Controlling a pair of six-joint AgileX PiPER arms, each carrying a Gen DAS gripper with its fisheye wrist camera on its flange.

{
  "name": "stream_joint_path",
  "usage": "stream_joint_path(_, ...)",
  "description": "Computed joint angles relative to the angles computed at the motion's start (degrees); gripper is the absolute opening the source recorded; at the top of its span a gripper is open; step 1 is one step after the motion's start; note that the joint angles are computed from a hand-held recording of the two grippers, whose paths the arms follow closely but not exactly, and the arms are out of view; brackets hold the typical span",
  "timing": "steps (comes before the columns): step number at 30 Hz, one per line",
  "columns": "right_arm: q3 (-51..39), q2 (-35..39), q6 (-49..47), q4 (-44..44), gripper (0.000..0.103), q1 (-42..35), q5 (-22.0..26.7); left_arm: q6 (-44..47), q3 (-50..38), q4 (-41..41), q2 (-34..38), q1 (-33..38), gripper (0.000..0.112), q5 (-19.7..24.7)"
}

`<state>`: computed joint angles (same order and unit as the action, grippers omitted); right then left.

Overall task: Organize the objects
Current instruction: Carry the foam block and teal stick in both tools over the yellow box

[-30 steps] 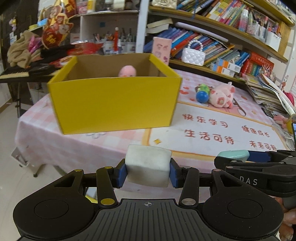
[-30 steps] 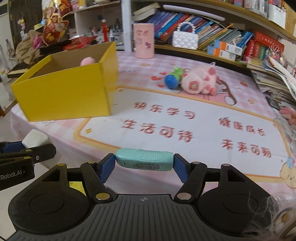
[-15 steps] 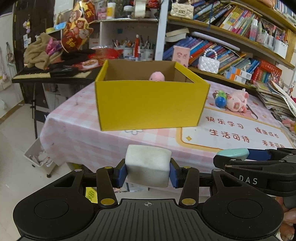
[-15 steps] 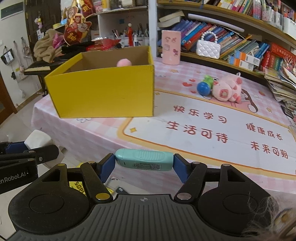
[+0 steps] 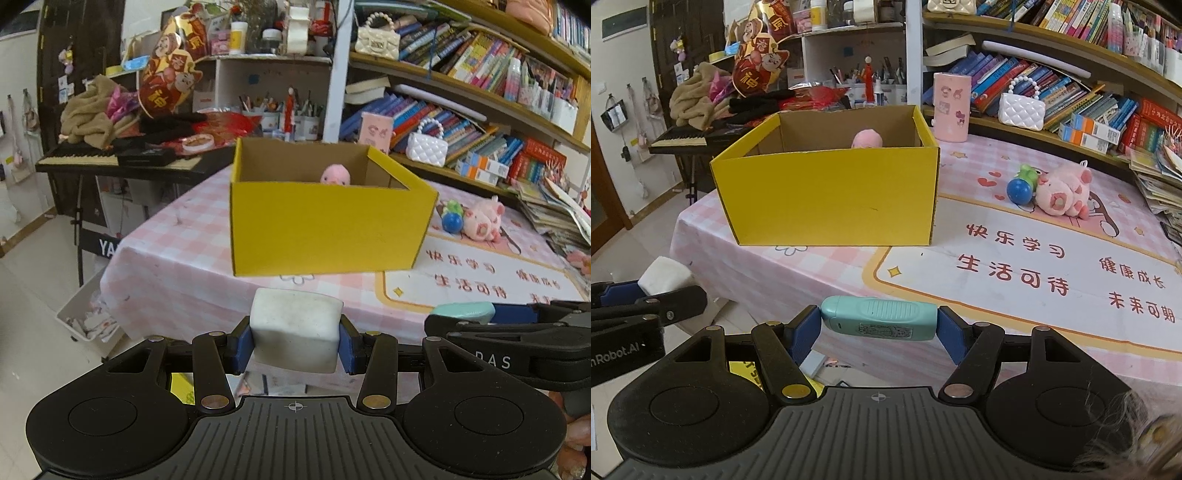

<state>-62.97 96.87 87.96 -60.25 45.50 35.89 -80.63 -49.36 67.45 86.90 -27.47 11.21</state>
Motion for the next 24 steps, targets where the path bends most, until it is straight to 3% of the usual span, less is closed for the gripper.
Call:
stream_joint_path(7,-3.8,0.5,-1.8,-2.0,0.066,-2.0,0.3,-4.8,-5.9,5.8,2.1,2.3,0.044,-1.2)
stream_joint_path(13,-11.2,2.8,-7.2,-4.1,0.066,-8.0,-4.2,-13.5,-16.2,14.1,8.0,3.0,0.044,0.8)
stream_joint_path(17,-18.9,7.2,-15.6,-1.4,0.066,-13.0,-8.3,-3.7,-25.0,5.2,13.6,3.5,0.044,1.3)
stream_joint_path(21,-28.5,12.7,-31.7,11.0,0.066,-17.3,-10.7,14.1,-33.8,-11.4,20.2,3.3,0.044,3.6)
stream_joint_path(24,-35.7,17.3,-45.3,20.6,0.066,-19.5,-10.9,21.4,-39.9,-17.9,24.9,2.8,0.044,6.5)
